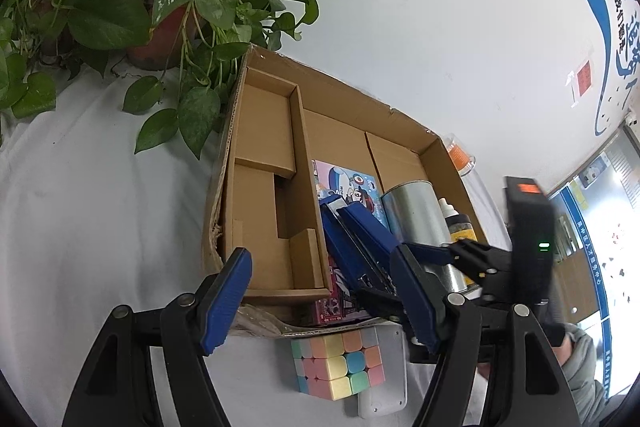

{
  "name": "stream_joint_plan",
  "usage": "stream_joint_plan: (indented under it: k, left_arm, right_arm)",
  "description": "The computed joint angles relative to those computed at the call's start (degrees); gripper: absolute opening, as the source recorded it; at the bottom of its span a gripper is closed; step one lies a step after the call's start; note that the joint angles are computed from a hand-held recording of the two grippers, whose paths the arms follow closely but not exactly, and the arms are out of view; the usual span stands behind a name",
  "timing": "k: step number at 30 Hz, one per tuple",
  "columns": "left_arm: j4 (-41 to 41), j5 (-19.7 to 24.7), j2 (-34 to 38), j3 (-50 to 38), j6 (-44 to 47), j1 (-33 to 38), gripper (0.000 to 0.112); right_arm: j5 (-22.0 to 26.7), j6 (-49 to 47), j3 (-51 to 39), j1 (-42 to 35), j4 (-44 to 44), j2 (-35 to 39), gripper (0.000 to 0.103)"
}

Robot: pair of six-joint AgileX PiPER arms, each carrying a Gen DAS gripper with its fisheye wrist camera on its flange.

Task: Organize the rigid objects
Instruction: 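Open the right gripper and withdraw it from the stapler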

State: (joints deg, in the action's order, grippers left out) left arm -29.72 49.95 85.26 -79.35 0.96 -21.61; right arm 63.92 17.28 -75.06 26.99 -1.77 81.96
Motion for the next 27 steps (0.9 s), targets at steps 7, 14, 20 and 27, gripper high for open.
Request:
stream_joint_plan:
  k: [7, 14, 20, 27]
  left_arm:
    - [0.84, -0.22, -0.38, 0.8, -0.76, -0.23, 0.07]
    - [0.17, -0.28, -1.53, 2.0, -0.03, 1.28, 0.07]
    - [1.6, -0.38, -1.48, 1.8, -1.19, 0.38, 0.07]
    - [7.67, -2.76, -3.62, 3.36, -5.36, -2.94, 0.07]
  right_arm:
    - [1.31, 5.43, -0.7, 0.52, 0.45, 3.92, 0.083]
    - [-2.61, 2.71, 2.21, -3.82, 10.94, 2.1, 0.083]
    - [-2.16, 0.44, 3.02, -1.56, 15.07, 1.03, 0.095]
    - [-6.24, 2.65, 6.22, 1.4, 13.46, -1.84, 0.098]
